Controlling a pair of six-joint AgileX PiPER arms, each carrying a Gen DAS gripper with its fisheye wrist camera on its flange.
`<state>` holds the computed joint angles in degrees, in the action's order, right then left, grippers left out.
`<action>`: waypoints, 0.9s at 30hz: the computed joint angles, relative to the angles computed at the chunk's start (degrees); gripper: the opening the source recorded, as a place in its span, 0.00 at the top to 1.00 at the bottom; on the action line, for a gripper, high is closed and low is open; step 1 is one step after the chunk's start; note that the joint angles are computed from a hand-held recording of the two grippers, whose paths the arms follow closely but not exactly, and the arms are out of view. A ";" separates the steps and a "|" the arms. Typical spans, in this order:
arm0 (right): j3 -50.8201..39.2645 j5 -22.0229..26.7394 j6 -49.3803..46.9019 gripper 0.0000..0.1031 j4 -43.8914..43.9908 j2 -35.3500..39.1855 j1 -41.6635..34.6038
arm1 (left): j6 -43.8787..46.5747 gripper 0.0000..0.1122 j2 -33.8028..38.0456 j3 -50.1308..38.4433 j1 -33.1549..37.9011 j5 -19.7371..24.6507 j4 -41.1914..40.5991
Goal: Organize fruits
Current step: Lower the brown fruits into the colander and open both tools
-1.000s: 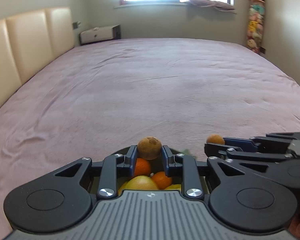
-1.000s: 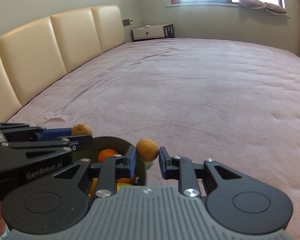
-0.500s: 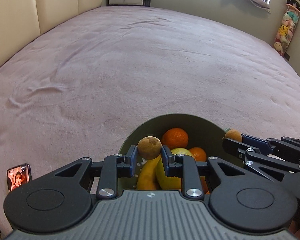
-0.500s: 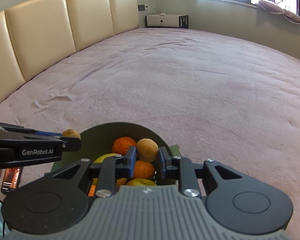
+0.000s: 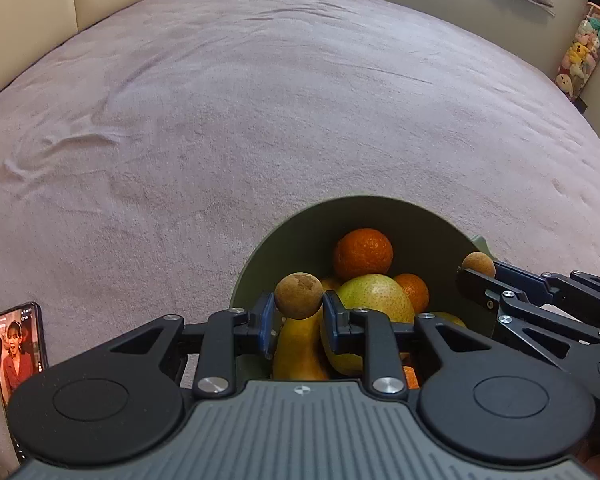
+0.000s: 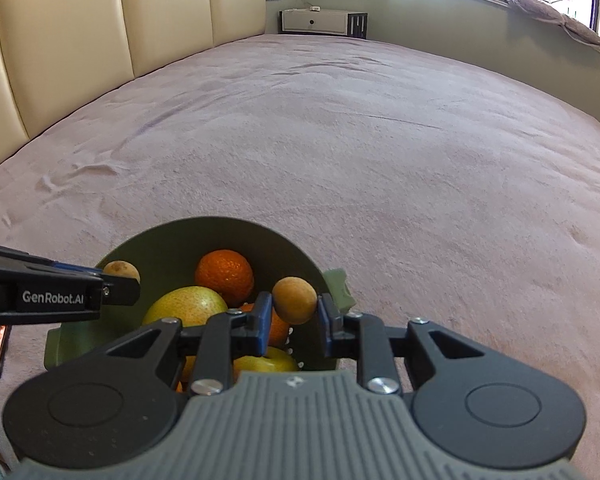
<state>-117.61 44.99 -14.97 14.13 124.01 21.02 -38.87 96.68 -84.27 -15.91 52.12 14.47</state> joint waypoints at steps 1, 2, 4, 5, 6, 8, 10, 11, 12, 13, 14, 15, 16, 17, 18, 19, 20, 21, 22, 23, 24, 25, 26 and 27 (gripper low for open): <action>-0.20 0.10 0.09 0.80 -0.16 0.18 0.04 | 0.28 0.74 0.15 0.01 0.14 -0.05 -0.50; 0.06 0.00 0.14 0.80 -0.31 0.08 0.08 | 0.60 0.74 0.32 -0.01 0.34 -0.15 -1.00; 0.02 0.07 0.16 0.80 -0.40 0.20 0.15 | 1.09 0.74 0.54 -0.01 0.40 -0.20 -1.65; -0.14 0.20 0.23 0.80 -0.53 0.33 0.20 | 1.23 0.74 0.65 -0.01 0.42 -0.19 -1.83; -0.86 0.59 0.55 0.80 -0.86 0.77 0.35 | 1.10 0.74 0.75 0.00 0.37 -0.17 -1.59; -1.45 0.95 0.93 0.79 -1.30 1.25 0.49 | 1.22 0.74 0.90 -0.10 0.50 -0.07 -1.65; -1.96 1.37 1.21 0.79 -1.61 1.65 0.52 | 1.47 0.74 0.94 -0.22 0.64 0.18 -1.95; -2.10 1.49 1.35 0.79 -1.76 1.74 0.53 | 1.69 0.74 1.10 -0.38 0.77 0.30 -2.11; -2.29 1.65 1.49 0.79 -1.92 1.84 0.58 | 1.63 0.74 1.04 -0.35 0.70 0.39 -2.09; -2.45 1.73 1.65 0.79 -2.09 1.93 0.65 | 1.56 0.74 0.98 -0.33 0.61 0.49 -2.02; -2.17 1.65 1.67 0.79 -2.18 1.73 0.65 | 1.86 0.73 1.15 -0.50 0.79 0.51 -2.10; -2.13 1.64 1.72 0.79 -2.25 1.67 0.67 | 1.79 0.72 1.12 -0.60 0.64 0.73 -1.84; -1.51 1.43 1.73 0.78 -2.25 1.22 0.70 | 1.71 0.69 1.21 -0.81 0.54 0.91 -1.53; -1.54 1.57 1.76 0.76 -2.27 1.17 0.71 | 1.63 0.67 1.13 -0.75 0.52 0.90 -1.26; -1.59 1.73 1.85 0.72 -2.31 1.15 0.69 | 1.47 0.63 1.01 -0.76 0.43 1.03 -1.04; -2.00 2.08 1.71 0.70 -1.91 1.25 0.61 | 1.29 0.58 0.91 -0.84 0.37 1.22 -0.76; -1.92 2.09 1.73 0.68 -1.65 1.07 0.57 | 1.30 0.56 0.64 -0.76 0.33 1.17 -0.64; -1.51 1.84 1.65 0.67 -1.52 0.65 0.53 | 1.24 0.53 0.30 -0.64 0.25 1.09 -0.49; -1.17 1.62 1.51 0.65 -1.46 0.27 0.54 | 1.13 0.51 -0.08 -0.55 0.11 1.05 -0.23; -0.75 1.40 1.27 0.61 -1.23 -0.22 0.48 | 0.99 0.50 -0.49 -0.43 -0.08 0.98 0.12; -0.02 0.94 1.03 0.60 -0.84 -0.91 0.36 | 0.82 0.49 -0.91 -0.44 -0.30 0.94 0.56; 0.41 0.60 0.90 0.58 -0.49 -1.44 0.24 | 0.52 0.47 -1.38 -0.32 -0.55 0.83 1.10; 1.10 0.22 0.69 0.55 -0.12 -2.19 0.15 | 0.24 0.46 -1.79 -0.29 -0.77 0.71 1.64; 1.56 -0.07 0.61 0.54 0.06 -2.81 0.09 | -0.20 0.46 -2.35 -0.12 -1.06 0.56 2.27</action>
<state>-116.05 44.92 -14.36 14.20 121.20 21.12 -39.07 94.33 -84.39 -16.97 52.69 16.75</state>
